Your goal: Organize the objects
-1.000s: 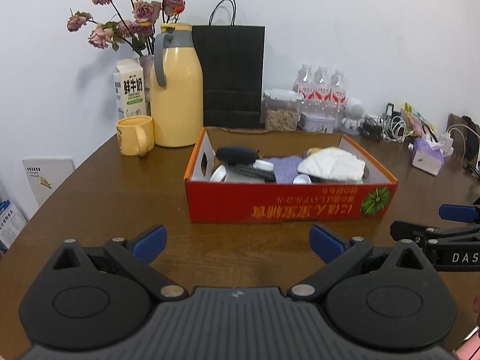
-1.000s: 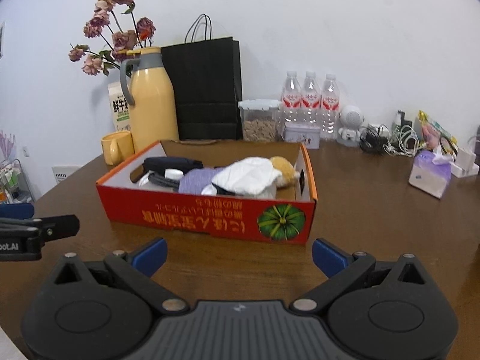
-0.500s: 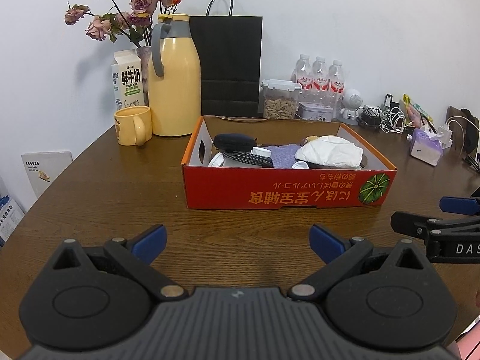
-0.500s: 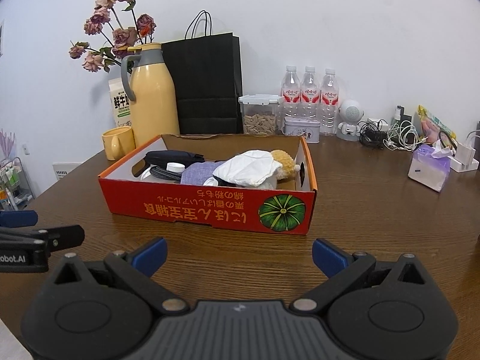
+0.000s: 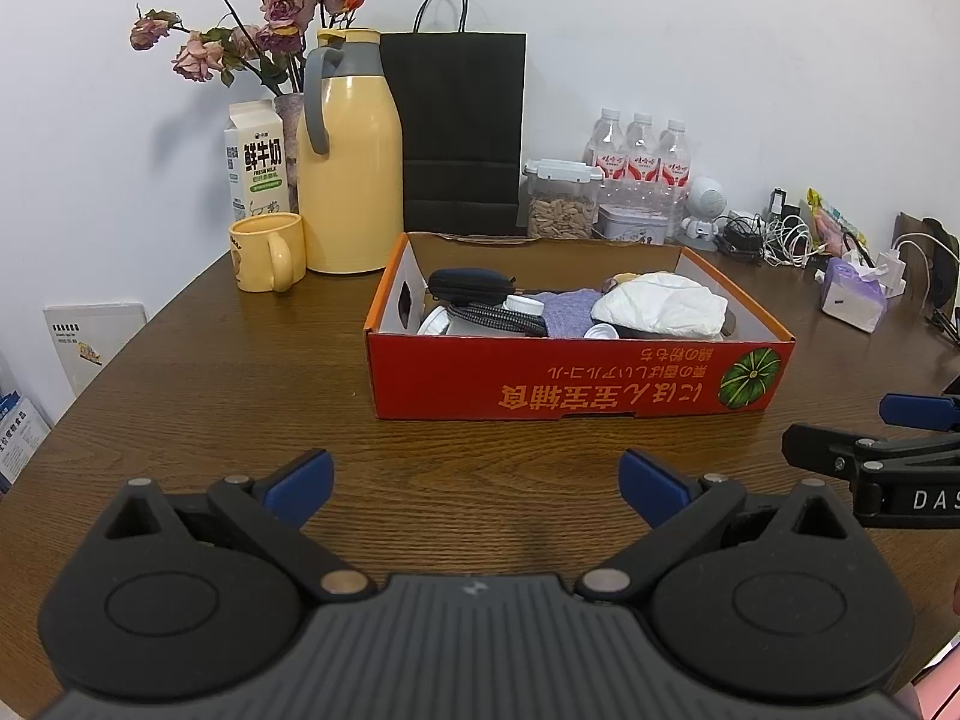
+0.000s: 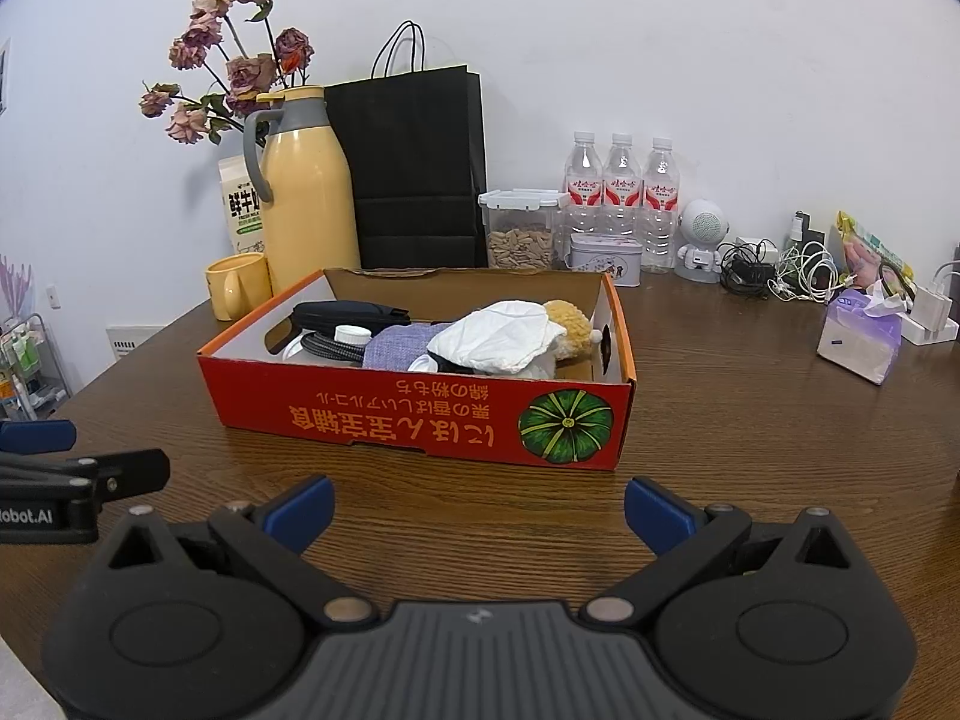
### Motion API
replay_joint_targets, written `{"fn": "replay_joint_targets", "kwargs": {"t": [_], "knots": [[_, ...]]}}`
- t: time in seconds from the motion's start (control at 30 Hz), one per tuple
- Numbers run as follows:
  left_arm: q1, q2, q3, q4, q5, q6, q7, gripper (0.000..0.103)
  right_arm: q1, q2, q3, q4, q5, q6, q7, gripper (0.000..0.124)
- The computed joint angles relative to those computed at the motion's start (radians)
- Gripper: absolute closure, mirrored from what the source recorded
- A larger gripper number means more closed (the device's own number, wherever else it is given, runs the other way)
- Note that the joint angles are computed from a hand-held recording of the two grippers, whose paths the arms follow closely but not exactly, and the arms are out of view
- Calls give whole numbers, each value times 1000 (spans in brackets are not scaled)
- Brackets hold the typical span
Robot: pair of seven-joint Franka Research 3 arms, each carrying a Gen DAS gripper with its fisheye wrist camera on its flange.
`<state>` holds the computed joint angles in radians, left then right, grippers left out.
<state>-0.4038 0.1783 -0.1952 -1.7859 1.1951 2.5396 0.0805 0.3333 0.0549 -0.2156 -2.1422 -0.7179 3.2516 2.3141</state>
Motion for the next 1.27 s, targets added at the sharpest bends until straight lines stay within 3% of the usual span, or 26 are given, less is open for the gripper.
{"fn": "replay_joint_targets", "kwargs": {"t": [1.27], "knots": [[2, 2, 1, 6, -6, 6, 17, 0, 0, 2, -2, 4, -20, 0, 20, 21]]}}
